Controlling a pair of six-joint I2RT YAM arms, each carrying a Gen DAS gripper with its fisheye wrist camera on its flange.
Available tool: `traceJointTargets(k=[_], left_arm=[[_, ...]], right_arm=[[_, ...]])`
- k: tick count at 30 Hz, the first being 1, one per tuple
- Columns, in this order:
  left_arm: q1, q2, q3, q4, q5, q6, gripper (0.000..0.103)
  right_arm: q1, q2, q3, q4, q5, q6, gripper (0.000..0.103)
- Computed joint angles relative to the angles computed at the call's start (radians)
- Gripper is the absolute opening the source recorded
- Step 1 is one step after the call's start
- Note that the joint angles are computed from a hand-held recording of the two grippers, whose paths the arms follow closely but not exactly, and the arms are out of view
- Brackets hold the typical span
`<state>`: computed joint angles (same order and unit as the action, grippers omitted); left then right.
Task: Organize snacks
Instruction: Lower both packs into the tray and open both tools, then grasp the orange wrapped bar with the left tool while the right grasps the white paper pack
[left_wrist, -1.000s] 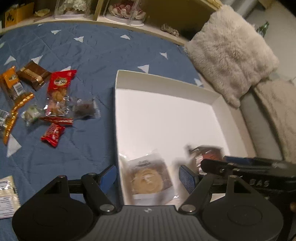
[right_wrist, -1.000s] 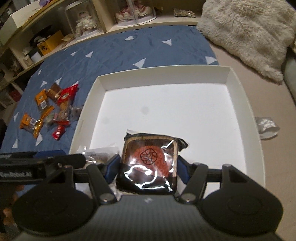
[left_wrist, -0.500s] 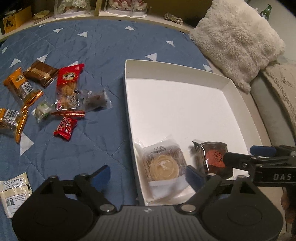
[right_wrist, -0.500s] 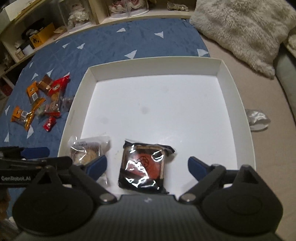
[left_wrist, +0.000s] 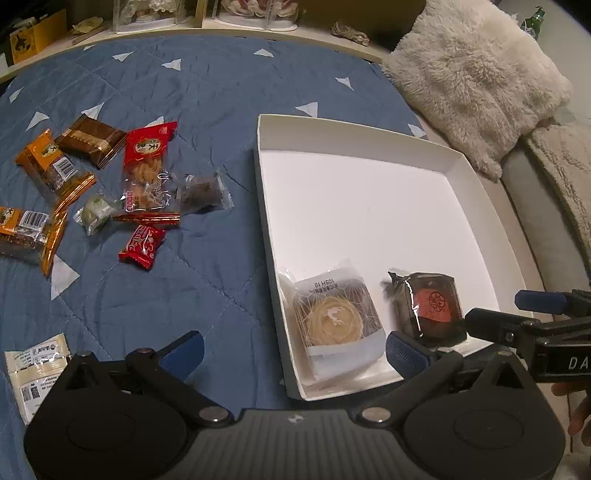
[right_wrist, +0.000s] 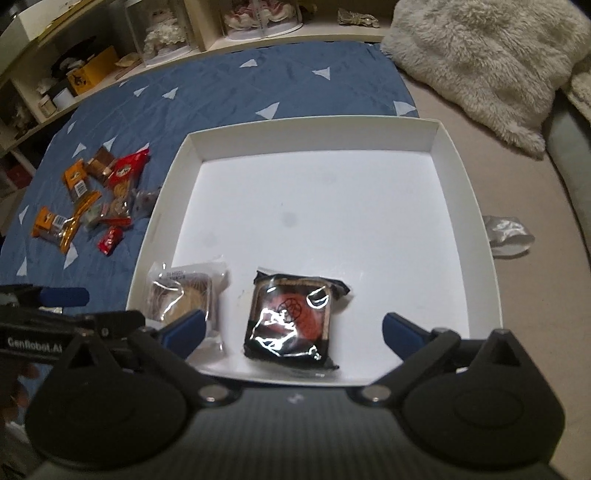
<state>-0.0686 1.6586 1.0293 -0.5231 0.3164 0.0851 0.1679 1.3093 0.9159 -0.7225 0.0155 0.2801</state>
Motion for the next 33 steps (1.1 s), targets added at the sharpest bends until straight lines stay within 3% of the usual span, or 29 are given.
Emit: traceJointTargets(k=[19,25,33], left_arm=[[0.132,-0.137,0.009,-0.143,0.064,0.132,0.103],[0.248,-0.167,0.049,-0.193,0.075,0.241,0.103],[0.393,-0.097,0.134,-0.214,0.079,0.349,0.103]], right_arm=[[0.108,-0.120,0.017,-0.107,0.058,0.073,0.103],[0.184,-0.098,0.041,-0.103,0.098,0.129,0.103],[0.307,-0.015,0.068,-0.022,0.151,0.178,0.103]])
